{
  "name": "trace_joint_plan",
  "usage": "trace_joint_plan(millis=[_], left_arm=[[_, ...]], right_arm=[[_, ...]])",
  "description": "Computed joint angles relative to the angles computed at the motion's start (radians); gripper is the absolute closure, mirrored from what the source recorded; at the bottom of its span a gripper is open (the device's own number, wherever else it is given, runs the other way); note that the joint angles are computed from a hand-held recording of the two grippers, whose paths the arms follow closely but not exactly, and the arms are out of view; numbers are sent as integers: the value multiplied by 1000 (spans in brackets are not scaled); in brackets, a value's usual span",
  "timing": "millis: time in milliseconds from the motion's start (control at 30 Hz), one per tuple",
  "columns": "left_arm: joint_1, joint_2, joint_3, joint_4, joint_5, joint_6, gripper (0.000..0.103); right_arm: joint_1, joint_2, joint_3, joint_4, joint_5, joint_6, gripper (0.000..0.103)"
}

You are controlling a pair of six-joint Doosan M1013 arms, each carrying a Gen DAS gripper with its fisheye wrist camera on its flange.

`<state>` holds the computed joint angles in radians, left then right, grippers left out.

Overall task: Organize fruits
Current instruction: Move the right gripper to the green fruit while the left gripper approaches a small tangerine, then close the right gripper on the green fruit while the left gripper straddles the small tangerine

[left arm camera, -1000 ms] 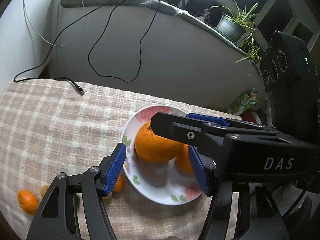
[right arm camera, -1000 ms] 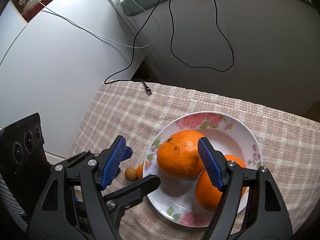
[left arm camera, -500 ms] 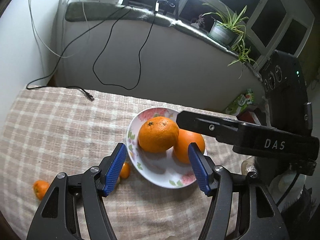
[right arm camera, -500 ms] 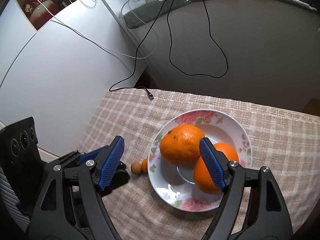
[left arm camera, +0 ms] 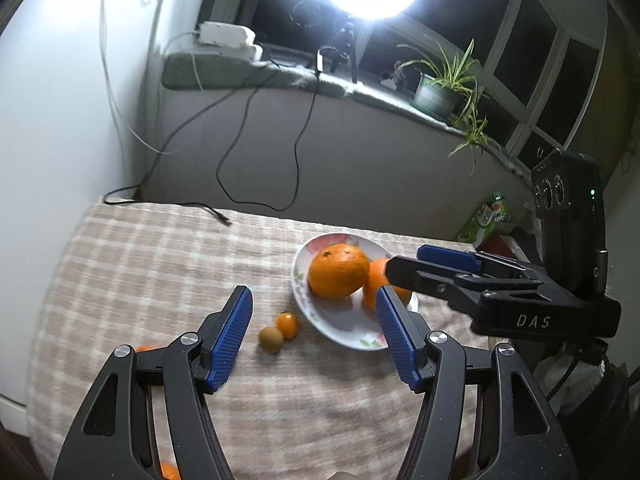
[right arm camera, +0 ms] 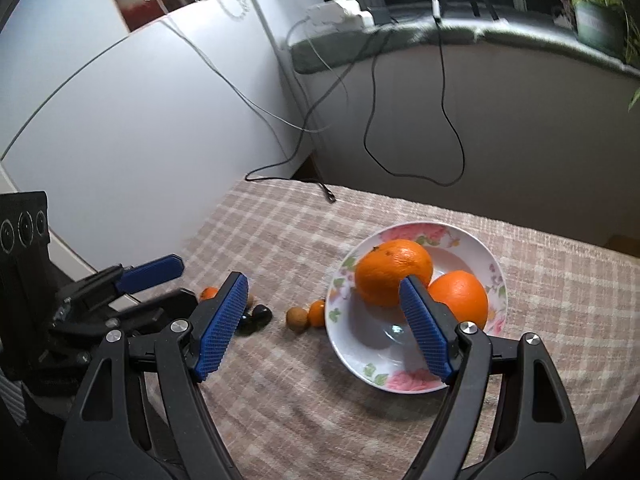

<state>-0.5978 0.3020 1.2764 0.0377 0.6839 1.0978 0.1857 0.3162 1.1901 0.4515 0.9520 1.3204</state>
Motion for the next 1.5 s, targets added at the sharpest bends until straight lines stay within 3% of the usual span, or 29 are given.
trace_joint_plan(millis=[200, 433, 700, 1100, 1300, 1500], left_arm=[[6, -91, 125, 135, -57, -128, 40], [13, -182, 272, 268, -93, -336, 40], [0, -241, 408, 297, -126, -487, 40], [-30, -216, 421, 277, -101, -411, 55], [-28, -204, 423, 273, -91, -396, 61], [-24, -195, 421, 272, -81, -386, 63]], right_arm=[[15, -44, 64, 62, -64, -90, 13], [31, -34, 68, 111, 18, -108, 13], [82, -48, 117, 67, -20, -151, 13], [168, 6, 73, -39, 40, -226, 51], [208, 58, 23, -151, 63, -212, 61], [234, 106, -29, -238, 87, -191, 62]])
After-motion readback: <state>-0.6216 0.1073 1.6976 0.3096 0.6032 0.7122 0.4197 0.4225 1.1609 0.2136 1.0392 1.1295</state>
